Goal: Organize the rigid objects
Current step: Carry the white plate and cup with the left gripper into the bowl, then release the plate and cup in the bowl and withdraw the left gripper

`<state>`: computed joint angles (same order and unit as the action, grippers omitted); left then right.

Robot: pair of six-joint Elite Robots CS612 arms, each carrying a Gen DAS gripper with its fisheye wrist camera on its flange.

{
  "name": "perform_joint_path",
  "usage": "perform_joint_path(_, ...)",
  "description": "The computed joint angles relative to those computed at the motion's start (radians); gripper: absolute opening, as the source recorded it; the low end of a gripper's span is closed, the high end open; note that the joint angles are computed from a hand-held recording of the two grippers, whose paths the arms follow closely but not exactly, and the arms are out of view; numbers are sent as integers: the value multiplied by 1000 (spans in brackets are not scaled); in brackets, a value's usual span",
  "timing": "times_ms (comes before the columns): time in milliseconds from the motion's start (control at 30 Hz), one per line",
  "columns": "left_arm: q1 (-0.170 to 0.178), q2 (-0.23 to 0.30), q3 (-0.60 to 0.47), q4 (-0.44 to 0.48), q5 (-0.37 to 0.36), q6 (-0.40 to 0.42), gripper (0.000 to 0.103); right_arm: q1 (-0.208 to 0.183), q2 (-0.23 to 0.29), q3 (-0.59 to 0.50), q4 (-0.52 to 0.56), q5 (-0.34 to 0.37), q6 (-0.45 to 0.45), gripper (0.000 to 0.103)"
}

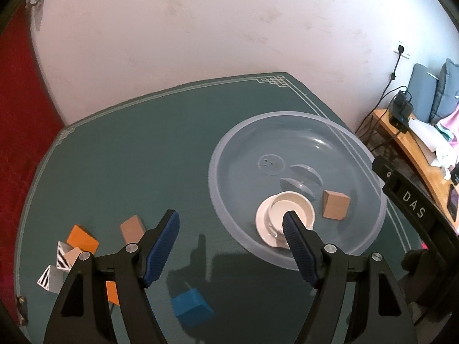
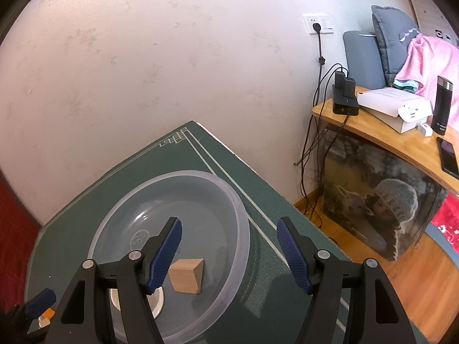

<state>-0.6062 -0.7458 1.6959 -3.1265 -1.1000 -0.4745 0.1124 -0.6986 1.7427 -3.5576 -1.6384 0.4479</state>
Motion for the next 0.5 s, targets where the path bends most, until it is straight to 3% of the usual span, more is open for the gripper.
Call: perform_joint_path(500,-5,-27,58,21,63,-72,76,6,3,2,-33,97,-66,78)
